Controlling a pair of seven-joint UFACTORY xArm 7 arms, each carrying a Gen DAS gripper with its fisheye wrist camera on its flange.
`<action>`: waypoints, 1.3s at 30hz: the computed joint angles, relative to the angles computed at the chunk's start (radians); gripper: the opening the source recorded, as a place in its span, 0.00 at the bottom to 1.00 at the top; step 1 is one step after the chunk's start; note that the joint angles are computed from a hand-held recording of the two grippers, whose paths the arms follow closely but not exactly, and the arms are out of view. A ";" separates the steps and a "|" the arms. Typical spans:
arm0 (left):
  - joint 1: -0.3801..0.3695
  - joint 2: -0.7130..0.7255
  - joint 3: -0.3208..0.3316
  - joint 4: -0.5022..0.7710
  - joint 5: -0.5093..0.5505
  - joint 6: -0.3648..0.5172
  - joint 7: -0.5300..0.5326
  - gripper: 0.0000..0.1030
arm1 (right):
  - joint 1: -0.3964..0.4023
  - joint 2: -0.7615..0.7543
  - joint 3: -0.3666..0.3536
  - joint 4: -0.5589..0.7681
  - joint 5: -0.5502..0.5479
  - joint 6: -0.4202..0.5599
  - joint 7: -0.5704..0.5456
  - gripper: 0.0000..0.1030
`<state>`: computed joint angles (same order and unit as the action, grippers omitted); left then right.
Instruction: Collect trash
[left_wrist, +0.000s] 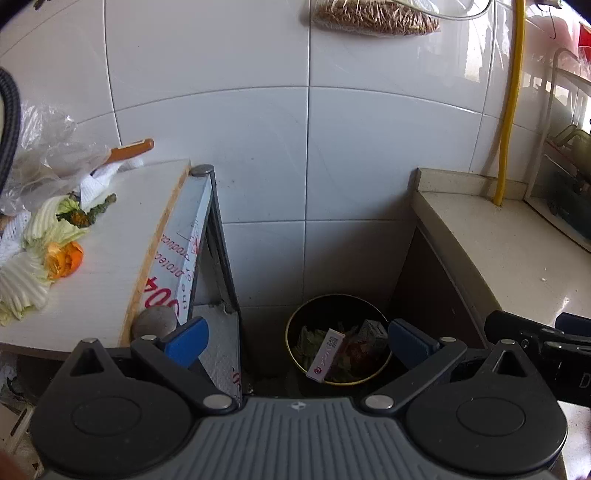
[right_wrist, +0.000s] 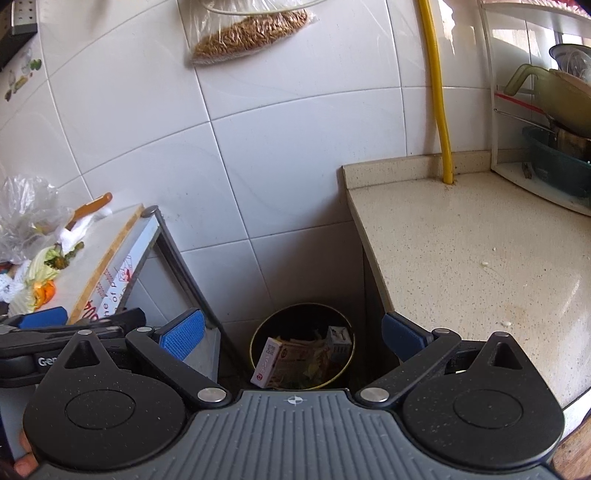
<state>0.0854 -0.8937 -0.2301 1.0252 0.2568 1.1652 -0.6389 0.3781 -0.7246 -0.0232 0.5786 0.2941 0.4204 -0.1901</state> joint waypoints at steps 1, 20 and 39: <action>-0.003 0.005 0.002 0.002 -0.007 0.005 0.000 0.99 | -0.003 0.002 0.001 0.002 -0.003 0.006 0.001 1.00; -0.049 0.075 0.026 0.036 -0.056 0.078 0.002 0.99 | -0.051 0.034 0.012 0.023 -0.026 0.088 0.012 1.00; -0.057 0.100 0.028 0.040 -0.049 0.082 0.001 0.99 | -0.062 0.068 0.010 0.038 -0.015 0.104 0.000 1.00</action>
